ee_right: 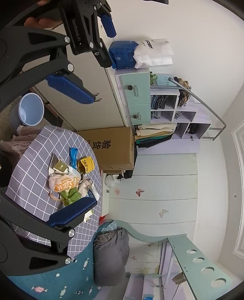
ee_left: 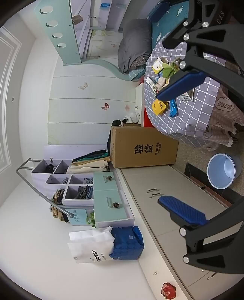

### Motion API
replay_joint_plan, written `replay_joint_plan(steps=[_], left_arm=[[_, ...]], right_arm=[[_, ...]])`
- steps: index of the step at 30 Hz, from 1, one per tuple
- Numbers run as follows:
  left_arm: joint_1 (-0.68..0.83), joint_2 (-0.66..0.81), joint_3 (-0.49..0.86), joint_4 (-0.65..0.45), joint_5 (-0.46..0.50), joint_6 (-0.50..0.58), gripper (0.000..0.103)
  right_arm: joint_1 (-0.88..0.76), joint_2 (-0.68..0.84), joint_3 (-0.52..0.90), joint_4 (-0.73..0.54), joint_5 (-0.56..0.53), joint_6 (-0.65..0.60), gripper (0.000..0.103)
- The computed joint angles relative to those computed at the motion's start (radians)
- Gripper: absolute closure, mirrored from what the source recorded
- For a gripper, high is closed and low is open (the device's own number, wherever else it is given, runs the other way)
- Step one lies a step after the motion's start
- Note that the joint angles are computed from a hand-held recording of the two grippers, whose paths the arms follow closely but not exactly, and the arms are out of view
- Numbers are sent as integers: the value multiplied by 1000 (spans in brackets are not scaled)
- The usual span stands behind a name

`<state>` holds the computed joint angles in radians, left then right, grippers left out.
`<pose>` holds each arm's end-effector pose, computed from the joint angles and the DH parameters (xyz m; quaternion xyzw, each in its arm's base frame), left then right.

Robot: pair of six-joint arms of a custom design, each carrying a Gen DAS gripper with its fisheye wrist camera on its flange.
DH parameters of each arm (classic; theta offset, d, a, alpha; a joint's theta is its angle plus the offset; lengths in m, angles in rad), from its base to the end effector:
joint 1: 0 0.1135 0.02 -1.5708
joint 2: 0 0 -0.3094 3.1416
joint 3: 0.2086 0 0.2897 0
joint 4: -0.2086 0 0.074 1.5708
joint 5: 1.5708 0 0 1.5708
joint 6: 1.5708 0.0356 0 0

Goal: Collect trash

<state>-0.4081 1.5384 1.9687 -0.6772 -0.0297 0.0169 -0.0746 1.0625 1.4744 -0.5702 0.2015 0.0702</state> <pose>0.3206 -0.1375 0.5687 0.1574 0.7729 -0.1080 0.6051 0.2115 -0.0230 0.5351 0.1199 0.7502 -0.0779 0.6455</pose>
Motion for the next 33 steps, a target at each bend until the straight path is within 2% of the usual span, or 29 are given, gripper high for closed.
replay_joint_plan(steps=[19,22,33], left_arm=[[0,5,12,-17,1,-1,4],[1,6,13,-17,1,-2,4],[0,6,13,-18,0,-2,4]], right_arm=[[-4,4,9,-10,-6,2,6],[15,-3,-40,30,13,5,6],[16,1,-51,40,11,6,6]])
